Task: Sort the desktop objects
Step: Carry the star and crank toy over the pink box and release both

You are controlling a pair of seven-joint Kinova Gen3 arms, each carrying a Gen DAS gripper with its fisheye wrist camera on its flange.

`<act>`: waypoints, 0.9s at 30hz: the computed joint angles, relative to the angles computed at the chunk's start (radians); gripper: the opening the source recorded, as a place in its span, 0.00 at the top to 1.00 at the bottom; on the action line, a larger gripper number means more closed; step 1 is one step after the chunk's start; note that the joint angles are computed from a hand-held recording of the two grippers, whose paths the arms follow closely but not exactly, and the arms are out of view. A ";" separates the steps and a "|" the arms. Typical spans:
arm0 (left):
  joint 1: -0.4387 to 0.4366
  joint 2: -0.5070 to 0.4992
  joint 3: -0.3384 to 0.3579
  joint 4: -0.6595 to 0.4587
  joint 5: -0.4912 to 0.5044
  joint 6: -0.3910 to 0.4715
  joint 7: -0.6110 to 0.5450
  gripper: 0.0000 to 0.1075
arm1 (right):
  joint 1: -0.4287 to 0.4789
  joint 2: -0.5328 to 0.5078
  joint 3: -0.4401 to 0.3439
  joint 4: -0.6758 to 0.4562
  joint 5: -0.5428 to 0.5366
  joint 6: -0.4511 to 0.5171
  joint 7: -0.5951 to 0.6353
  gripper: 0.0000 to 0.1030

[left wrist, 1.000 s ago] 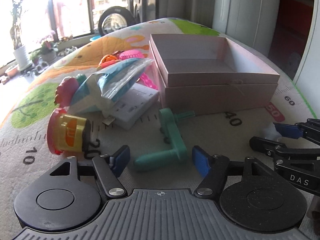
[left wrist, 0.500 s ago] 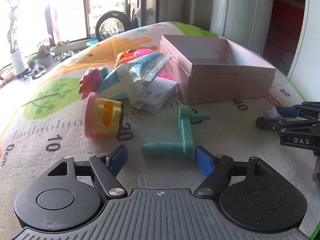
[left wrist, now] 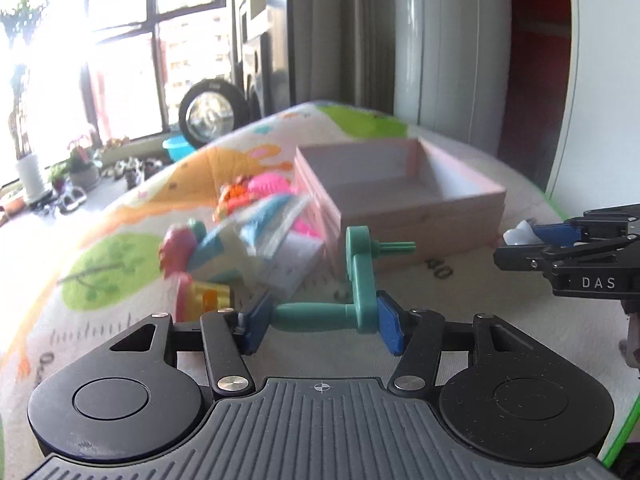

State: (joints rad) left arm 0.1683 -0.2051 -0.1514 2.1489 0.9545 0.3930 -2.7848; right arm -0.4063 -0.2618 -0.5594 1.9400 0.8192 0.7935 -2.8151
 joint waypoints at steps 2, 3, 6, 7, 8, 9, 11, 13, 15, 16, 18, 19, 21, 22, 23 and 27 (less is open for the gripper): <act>0.086 -0.016 -0.048 -0.029 0.066 -0.036 -0.081 0.44 | 0.077 -0.016 -0.063 -0.031 0.081 0.009 -0.018 0.61; 0.132 -0.008 -0.063 -0.051 0.107 -0.070 -0.122 0.44 | 0.124 -0.012 -0.099 -0.045 0.122 0.012 -0.029 0.61; 0.169 0.079 -0.054 -0.168 0.210 -0.081 -0.196 0.44 | 0.154 0.056 -0.100 -0.109 0.233 0.034 -0.043 0.61; 0.144 0.119 -0.028 -0.215 0.229 -0.060 -0.188 0.43 | 0.127 0.091 -0.067 -0.135 0.254 0.047 -0.034 0.61; 0.101 0.162 0.014 -0.261 0.238 -0.034 -0.164 0.40 | 0.094 0.120 -0.020 -0.155 0.261 0.045 -0.015 0.61; 0.073 0.208 0.044 -0.307 0.234 -0.025 -0.123 0.37 | 0.066 0.146 0.026 -0.173 0.256 0.038 0.011 0.60; 0.054 0.266 0.047 -0.370 0.203 -0.009 -0.052 0.27 | 0.057 0.181 0.063 -0.200 0.226 0.052 0.030 0.56; 0.019 0.264 0.046 -0.359 0.214 -0.004 -0.038 0.15 | 0.017 0.165 0.129 -0.175 0.179 0.015 0.049 0.56; -0.032 0.232 0.069 -0.292 0.247 -0.050 -0.089 0.10 | -0.005 0.149 0.158 -0.142 0.160 -0.013 0.048 0.56; -0.046 0.219 0.079 -0.256 0.269 -0.087 -0.130 0.10 | -0.020 0.147 0.166 -0.132 0.151 -0.015 0.044 0.56; -0.077 0.188 0.091 -0.181 0.305 -0.140 -0.211 0.10 | -0.045 0.149 0.191 -0.131 0.112 -0.042 0.084 0.56; -0.097 0.178 0.091 -0.152 0.323 -0.142 -0.252 0.10 | -0.057 0.155 0.198 -0.138 0.095 -0.059 0.115 0.56; -0.139 0.165 0.093 -0.098 0.356 -0.142 -0.331 0.10 | -0.068 0.175 0.190 -0.159 0.086 -0.087 0.164 0.50; -0.152 0.157 0.096 -0.072 0.364 -0.150 -0.353 0.10 | -0.063 0.195 0.168 -0.184 0.072 -0.100 0.204 0.43; -0.163 0.149 0.096 -0.050 0.357 -0.155 -0.359 0.09 | -0.077 0.217 0.165 -0.213 0.055 -0.107 0.245 0.36; -0.194 0.139 0.078 0.005 0.283 -0.156 -0.305 0.09 | -0.059 0.347 0.101 -0.361 -0.020 -0.123 0.408 0.21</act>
